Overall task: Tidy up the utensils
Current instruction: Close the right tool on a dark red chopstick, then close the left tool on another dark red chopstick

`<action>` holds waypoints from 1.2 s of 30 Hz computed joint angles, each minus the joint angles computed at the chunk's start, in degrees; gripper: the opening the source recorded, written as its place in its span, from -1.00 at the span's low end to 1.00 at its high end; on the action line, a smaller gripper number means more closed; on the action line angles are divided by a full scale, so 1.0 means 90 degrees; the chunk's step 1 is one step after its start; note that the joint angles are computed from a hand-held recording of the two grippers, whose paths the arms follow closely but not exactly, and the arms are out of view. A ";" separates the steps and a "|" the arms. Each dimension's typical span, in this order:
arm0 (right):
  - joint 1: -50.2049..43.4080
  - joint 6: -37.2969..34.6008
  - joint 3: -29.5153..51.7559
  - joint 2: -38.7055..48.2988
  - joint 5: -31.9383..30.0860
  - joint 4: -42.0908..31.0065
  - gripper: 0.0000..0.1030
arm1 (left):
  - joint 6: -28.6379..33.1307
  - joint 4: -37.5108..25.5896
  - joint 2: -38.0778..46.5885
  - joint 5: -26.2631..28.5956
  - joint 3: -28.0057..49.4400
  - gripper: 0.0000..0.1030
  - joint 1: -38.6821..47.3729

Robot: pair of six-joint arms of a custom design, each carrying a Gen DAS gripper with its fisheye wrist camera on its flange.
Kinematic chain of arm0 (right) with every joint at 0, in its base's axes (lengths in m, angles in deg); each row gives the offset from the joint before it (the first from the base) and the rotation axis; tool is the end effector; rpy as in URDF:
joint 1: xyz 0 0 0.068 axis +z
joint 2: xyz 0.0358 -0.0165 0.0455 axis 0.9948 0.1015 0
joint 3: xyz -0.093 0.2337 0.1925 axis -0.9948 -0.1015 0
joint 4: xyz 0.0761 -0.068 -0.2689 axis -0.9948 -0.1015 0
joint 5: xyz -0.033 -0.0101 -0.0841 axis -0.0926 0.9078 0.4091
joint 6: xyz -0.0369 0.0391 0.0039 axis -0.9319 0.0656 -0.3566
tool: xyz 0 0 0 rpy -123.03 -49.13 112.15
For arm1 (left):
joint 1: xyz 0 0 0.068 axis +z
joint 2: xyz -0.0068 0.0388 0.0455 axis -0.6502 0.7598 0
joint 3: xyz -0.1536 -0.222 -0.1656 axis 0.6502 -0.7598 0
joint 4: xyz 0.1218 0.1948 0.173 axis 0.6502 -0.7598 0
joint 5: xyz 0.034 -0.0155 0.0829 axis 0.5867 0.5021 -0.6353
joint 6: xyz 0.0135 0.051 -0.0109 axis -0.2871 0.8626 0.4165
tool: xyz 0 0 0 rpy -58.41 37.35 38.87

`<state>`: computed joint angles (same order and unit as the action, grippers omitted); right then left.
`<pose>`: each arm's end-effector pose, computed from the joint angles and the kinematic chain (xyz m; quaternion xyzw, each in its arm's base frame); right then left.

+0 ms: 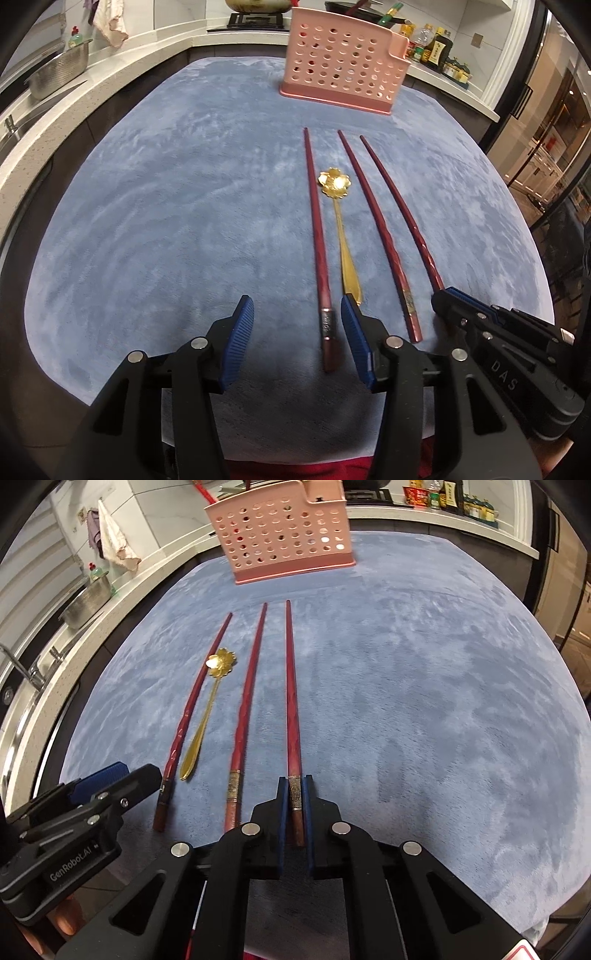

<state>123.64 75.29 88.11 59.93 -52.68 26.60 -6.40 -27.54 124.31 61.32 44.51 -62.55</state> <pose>0.2480 0.1929 0.1246 0.0975 0.9525 0.0925 0.2731 0.2768 -0.1144 0.1458 0.1192 0.9503 -0.1079 0.2665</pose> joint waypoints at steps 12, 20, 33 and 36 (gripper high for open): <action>0.0013 0.0088 -0.0157 -0.0100 0.0023 0.0059 -0.87 | -0.0090 0.0004 0.0228 0.0159 0.0012 -0.11 -0.0002; 0.0028 0.0104 -0.0185 -0.0115 0.0035 0.0068 -0.87 | -0.0056 0.0085 0.0242 0.0076 -0.0039 -0.44 0.0002; 0.0046 0.0135 -0.0245 -0.0193 0.0049 0.0070 -0.87 | 0.0048 -0.0010 0.0181 0.0194 -0.0040 -0.86 -0.0026; 0.0058 0.0165 -0.0297 -0.0298 0.0083 0.0060 -0.87 | 0.0056 -0.0100 0.0159 0.0155 -0.0002 -0.86 -0.0046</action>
<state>124.16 76.77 85.43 57.24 -51.93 27.14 -5.89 -28.44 125.74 62.71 44.49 -62.96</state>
